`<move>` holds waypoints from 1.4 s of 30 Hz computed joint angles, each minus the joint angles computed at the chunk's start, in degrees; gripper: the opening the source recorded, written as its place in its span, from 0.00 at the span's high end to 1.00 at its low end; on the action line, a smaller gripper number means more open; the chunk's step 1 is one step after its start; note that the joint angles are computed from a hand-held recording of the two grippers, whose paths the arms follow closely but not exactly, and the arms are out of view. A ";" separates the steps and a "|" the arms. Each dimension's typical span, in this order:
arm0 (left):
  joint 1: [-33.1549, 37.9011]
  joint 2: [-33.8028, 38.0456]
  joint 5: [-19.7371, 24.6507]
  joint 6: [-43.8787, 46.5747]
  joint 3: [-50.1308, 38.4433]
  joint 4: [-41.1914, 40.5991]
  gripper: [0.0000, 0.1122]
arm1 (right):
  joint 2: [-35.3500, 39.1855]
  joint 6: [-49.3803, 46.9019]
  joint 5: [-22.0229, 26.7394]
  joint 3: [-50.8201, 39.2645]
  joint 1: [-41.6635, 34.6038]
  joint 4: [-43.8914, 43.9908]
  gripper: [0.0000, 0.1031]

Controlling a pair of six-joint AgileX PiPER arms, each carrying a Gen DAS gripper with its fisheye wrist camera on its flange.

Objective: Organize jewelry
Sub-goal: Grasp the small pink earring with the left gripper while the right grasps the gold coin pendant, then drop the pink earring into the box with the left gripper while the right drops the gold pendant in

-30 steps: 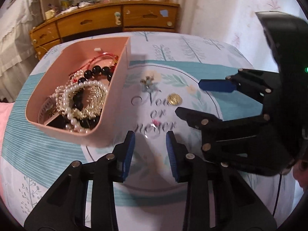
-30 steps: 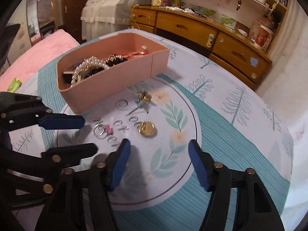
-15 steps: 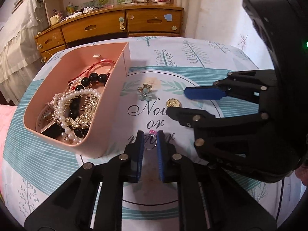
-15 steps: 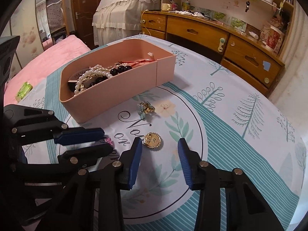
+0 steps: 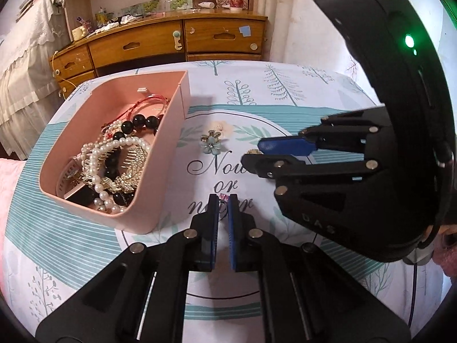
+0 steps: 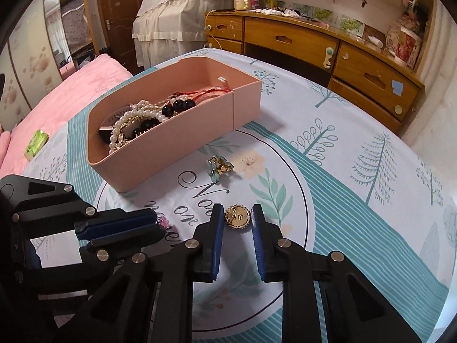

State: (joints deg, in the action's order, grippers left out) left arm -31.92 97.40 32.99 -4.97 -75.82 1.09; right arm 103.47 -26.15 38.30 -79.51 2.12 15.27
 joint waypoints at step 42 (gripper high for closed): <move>33.30 3.38 29.82 41.44 -29.10 -33.11 0.96 | -11.49 66.73 -7.01 -0.93 22.85 -21.17 0.81</move>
State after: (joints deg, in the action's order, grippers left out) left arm 1.39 100.78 62.81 36.46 -104.92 -32.02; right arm 91.98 40.58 31.29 -80.44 24.97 -5.90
